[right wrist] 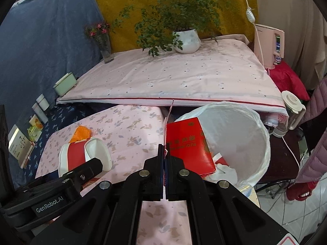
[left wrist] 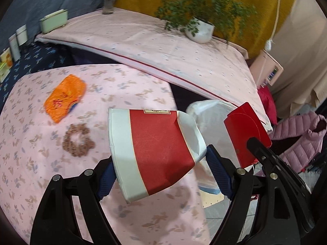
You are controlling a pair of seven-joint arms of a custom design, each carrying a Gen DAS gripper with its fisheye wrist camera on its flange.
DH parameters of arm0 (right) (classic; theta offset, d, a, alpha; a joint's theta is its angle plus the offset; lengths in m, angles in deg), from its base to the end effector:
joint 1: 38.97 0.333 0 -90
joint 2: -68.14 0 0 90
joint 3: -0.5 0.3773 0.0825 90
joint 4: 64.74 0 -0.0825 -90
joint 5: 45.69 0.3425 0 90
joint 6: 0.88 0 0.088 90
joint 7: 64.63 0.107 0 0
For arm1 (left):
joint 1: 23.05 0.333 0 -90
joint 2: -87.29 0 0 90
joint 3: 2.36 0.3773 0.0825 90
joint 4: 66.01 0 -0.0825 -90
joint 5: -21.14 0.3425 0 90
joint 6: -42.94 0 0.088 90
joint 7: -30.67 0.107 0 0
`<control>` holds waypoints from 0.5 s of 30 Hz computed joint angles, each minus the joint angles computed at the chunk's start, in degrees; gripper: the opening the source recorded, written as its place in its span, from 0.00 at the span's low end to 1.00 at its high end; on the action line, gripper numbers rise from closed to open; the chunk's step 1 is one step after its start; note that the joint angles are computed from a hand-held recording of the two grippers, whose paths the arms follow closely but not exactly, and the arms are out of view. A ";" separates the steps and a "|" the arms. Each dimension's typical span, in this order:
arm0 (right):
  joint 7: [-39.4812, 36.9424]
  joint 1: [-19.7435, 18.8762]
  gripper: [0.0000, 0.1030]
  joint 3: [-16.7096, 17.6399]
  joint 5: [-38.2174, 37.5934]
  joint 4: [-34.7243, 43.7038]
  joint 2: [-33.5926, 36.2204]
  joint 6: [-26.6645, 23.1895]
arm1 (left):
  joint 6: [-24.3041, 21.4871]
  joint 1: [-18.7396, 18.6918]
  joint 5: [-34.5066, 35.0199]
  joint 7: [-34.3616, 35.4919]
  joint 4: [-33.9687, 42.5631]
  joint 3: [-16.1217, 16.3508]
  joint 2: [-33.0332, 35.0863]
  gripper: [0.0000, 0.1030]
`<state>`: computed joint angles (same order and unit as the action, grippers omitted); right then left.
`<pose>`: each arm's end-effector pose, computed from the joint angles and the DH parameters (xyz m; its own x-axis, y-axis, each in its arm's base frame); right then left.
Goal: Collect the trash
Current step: 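Carry both to the bin, releasing the cup from left while right releases the envelope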
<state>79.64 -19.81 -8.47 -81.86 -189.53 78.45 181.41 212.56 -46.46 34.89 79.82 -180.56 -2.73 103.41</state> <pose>0.5544 0.1607 0.4840 -0.0215 -0.9762 -0.2157 -0.6968 0.1694 -0.6970 0.5721 -0.2691 0.4826 -0.0102 -0.9649 0.2624 -0.8036 -0.1483 -0.5764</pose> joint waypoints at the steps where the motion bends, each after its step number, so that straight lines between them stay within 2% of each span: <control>1: 0.44 0.04 0.01 -0.80 -0.35 -0.44 -0.26 0.22 | -0.46 0.10 -0.44 0.85 1.09 -0.86 0.69 0.75; 5: 3.49 0.34 0.01 -4.46 -3.22 -1.87 -1.01 0.74 | -2.57 -0.74 -1.76 3.89 5.67 -2.67 3.59 0.75; 12: 5.25 -3.08 0.01 -5.53 -4.62 -3.53 -1.26 1.21 | -6.41 -1.93 -5.44 10.40 15.25 -5.31 9.47 0.75; 15: 5.46 -4.18 0.01 -5.63 -4.58 -3.91 -1.18 1.35 | -7.58 -1.26 -8.80 14.23 19.27 -7.56 11.99 0.75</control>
<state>85.11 -23.99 -14.10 -86.44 -193.44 77.27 182.76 204.98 -47.72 26.09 94.05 -161.30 -10.30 115.40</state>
